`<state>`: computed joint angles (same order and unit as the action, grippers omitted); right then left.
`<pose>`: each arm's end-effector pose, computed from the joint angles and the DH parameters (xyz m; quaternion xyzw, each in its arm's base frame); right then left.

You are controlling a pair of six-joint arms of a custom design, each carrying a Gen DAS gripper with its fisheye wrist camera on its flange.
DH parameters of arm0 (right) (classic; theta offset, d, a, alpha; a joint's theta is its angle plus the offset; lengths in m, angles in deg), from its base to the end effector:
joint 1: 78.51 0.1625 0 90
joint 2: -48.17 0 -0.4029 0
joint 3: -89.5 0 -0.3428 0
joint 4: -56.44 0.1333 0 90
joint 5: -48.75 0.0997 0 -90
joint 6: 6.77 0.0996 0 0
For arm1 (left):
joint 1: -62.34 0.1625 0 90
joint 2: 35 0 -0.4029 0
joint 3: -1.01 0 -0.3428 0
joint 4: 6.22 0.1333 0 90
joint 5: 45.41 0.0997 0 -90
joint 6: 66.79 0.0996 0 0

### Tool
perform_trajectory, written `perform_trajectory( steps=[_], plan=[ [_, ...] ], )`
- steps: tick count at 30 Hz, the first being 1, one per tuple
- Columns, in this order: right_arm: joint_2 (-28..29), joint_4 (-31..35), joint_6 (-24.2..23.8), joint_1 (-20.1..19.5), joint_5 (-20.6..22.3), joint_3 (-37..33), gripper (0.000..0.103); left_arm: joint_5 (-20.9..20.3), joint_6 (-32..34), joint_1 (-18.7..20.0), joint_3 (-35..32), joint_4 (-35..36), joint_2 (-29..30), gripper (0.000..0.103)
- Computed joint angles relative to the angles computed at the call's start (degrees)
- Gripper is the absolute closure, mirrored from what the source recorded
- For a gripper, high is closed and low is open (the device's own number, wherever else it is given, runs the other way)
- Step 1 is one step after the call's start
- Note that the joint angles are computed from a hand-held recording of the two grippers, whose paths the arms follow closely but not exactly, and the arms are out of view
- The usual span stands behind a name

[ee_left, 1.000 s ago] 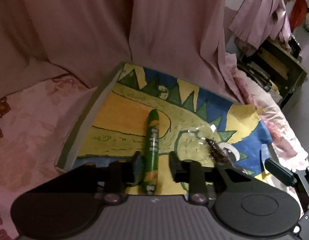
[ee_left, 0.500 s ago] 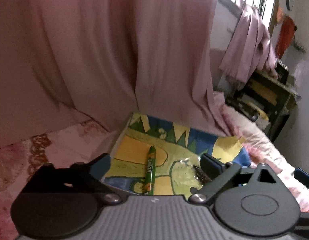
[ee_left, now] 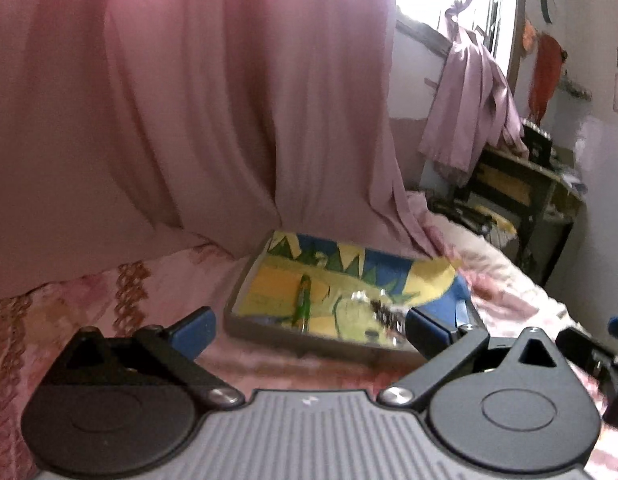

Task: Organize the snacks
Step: 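Move both tools back from the tray toward the snack pile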

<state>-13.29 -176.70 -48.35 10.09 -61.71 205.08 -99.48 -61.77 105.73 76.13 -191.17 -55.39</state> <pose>0.0865 -0.4907 0.3368 0.1241 -0.7019 0.5955 0.3706 -0.3797 -0.6228 0.0258 0.2935 0.8503 -0.4086 0.1546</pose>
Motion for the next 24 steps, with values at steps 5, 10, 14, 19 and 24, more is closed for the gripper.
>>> perform_trajectory(
  steps=[5,10,14,19,24],
  plan=[
    [-2.3,-0.4,1.5,1.2,-2.0,4.9,0.001,1.0,-3.6,-1.3,7.2,1.8,-3.8,0.0],
    [-4.1,-0.2,3.6,2.1,-5.0,9.1,0.001,2.4,-8.4,-2.4,12.9,6.0,-7.2,0.0],
    [-5.6,2.1,6.9,2.6,-7.4,12.0,0.001,3.9,-11.6,-3.1,15.5,10.7,-8.9,0.0],
    [-6.2,4.1,8.7,3.1,-9.4,13.4,0.001,3.2,-13.3,-3.6,17.1,15.2,-10.1,0.0],
    [-6.8,8.3,10.9,3.3,-11.4,13.6,0.001,5.4,-15.1,-4.3,17.0,21.6,-10.0,0.0]
  ],
)
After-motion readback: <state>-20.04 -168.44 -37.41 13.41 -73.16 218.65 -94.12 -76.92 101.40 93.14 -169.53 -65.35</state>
